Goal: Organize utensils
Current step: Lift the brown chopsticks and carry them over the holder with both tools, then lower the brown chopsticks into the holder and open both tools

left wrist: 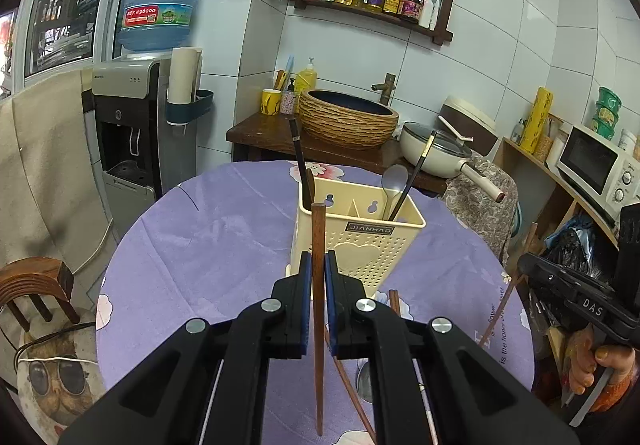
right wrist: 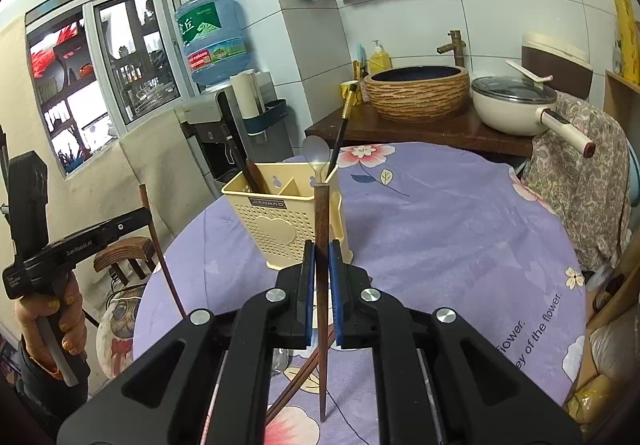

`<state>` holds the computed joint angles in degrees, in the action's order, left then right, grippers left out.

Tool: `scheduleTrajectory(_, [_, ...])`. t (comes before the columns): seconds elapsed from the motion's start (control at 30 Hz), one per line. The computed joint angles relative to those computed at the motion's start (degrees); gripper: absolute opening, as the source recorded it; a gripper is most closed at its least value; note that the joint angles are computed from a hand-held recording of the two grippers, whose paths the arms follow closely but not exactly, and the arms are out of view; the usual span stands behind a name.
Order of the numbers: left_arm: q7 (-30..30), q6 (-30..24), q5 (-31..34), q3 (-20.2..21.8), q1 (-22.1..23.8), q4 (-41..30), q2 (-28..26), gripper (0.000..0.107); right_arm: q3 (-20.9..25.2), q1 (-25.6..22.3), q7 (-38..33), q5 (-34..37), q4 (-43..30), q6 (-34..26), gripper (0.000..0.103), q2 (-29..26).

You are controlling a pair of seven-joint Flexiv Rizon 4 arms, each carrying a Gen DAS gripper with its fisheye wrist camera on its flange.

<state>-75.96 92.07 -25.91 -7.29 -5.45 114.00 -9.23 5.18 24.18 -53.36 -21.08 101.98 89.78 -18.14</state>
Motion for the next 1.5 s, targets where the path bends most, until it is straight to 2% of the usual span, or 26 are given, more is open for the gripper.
scheduleTrajectory(0.13, [-0.3, 0.07, 1.04, 0.7, -0.31, -1.04, -0.02, 0.007, 1.36, -0.95, -1.43, 0.67, -1.03, -0.28, 0.008, 0.06])
scheduleTrajectory(0.23, [1.71, 0.46, -0.94, -1.22, 0.95, -1.45, 0.05, 0.007, 1.51, -0.79, -1.94, 0.87, -2.09, -0.59, 0.008, -0.04])
scheduleTrajectory(0.43, [-1.21, -1.24, 3.33, 1.96, -1.02, -5.72, -0.75, 0.007, -0.27, 1.21, -2.36, -1.85, -5.4, -2.17, 0.008, -0.23])
scheduleTrajectory(0.6, [-0.9, -5.74, 4.31, 2.2, -0.77, -11.75, -1.02, 0.007, 4.98, -1.59, -8.17, 1.73, -13.42, -7.49, 0.008, -2.06])
scheduleTrajectory(0.7, [-2.14, -7.61, 5.54, 3.08, -1.15, -16.12, -1.44, 0.007, 5.3, -1.29, -10.11, 3.47, -18.75, -9.8, 0.008, -3.08])
scheduleTrajectory(0.83, [-7.86, -9.46, 10.73, 5.96, -2.73, -23.25, -3.23, 0.007, 1.62, 1.35, -7.97, 1.86, -25.04, -10.83, 0.008, -4.52])
scheduleTrajectory(0.87, [-10.04, -9.87, 12.48, 6.97, -3.3, -25.21, -4.0, 0.007, -0.49, 2.65, -6.25, 0.16, -26.95, -11.14, 0.008, -5.23])
scheduleTrajectory(0.97, [-20.51, -12.76, 21.81, 13.03, -6.81, -33.56, -7.75, 0.007, -4.73, 5.0, -0.99, -3.5, -31.41, -11.9, 0.008, -7.56])
scheduleTrajectory(1.03, [-23.68, -15.04, 24.92, 13.93, -7.16, -37.22, -9.74, 0.007, -7.93, 6.8, 3.22, -6.71, -33.72, -12.84, 0.008, -9.3])
scheduleTrajectory(1.13, [-28.13, -17.72, 29.19, 15.28, -7.97, -40.71, -12.49, 0.007, -9.02, 7.4, 5.99, -9.28, -36.28, -14.84, 0.008, -12.21])
scheduleTrajectory(1.27, [-30.41, -18.9, 29.83, 13.85, -6.81, -39.95, -14.73, 0.007, -8.42, 6.9, 7.66, -9.49, -36.29, -15.69, 0.008, -14.88])
scheduleTrajectory(1.5, [-29.08, -18.36, 27.66, 11.39, -4.95, -35.25, -16.49, 0.007, -5.21, 5.17, 6.39, -5.4, -35.55, -16.73, 0.008, -18.2])
